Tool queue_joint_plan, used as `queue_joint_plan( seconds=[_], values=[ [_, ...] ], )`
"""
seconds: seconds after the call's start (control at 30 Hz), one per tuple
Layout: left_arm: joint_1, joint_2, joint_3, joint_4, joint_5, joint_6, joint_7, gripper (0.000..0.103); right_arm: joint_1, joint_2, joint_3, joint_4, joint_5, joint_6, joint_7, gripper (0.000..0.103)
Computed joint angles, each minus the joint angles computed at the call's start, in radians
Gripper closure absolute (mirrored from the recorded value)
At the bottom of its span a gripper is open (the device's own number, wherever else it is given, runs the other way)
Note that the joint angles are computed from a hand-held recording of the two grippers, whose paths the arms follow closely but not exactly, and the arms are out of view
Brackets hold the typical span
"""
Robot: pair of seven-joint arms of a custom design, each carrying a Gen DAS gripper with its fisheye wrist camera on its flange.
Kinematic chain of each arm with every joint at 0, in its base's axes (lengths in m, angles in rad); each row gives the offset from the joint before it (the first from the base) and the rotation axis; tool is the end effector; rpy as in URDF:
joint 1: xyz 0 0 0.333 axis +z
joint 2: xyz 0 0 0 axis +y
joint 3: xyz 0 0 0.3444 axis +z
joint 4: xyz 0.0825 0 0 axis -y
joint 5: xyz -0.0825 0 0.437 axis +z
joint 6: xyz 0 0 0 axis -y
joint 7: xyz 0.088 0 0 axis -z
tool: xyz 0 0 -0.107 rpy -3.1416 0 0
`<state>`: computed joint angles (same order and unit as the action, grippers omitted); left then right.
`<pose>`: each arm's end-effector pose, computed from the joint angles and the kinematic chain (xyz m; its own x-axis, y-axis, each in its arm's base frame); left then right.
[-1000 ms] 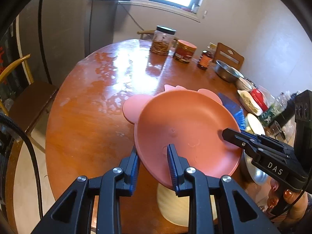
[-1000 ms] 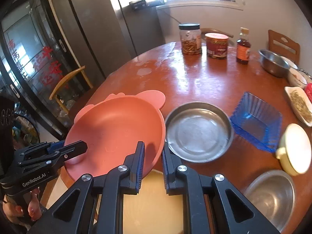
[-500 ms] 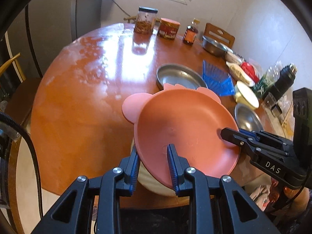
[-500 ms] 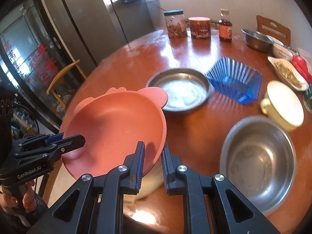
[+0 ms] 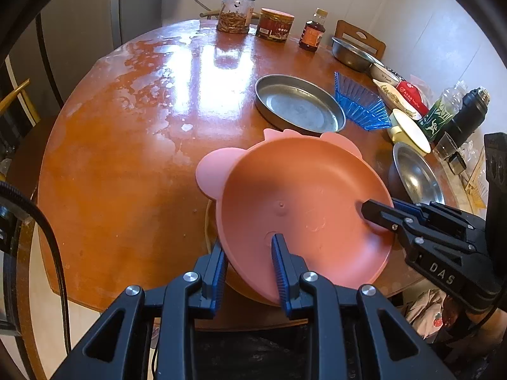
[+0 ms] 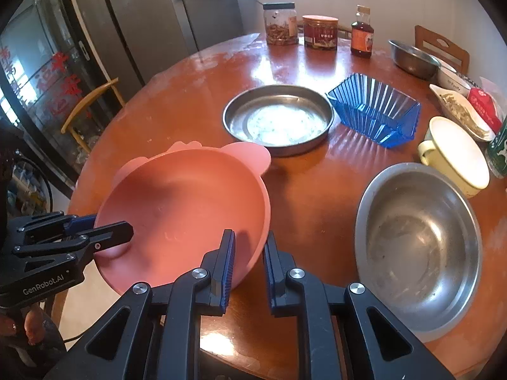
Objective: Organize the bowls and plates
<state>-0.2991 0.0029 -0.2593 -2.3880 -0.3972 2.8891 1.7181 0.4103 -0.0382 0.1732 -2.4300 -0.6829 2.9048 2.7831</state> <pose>0.4929 -0.2812 0.3589 -0.3775 -0.9043 0.1992 -0.8507 0.2537 -0.4604 0.4352 0.3331 0.3569 0.0459 -0.9854 -0.1637 -0.8493 0.0478 -0.5257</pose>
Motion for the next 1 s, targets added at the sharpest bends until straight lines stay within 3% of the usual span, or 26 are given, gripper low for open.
queue_joint_plan(
  seconds=[0.23, 0.73, 1.0],
  values=[
    [0.006, 0.014, 0.000, 0.008, -0.011, 0.005, 0.020, 0.075, 0.018, 0.024, 0.000, 0.027, -0.013, -0.049, -0.005, 0.082],
    [0.038, 0.020, 0.009, 0.022, 0.001, -0.008, 0.030, 0.075, 0.061, 0.081, -0.024, 0.093, 0.045, -0.055, -0.098, 0.079],
    [0.036, 0.004, 0.015, 0.008, 0.046, 0.009, 0.000, 0.075, 0.074, 0.082, -0.037, 0.103, 0.025, -0.074, -0.090, 0.066]
  ],
)
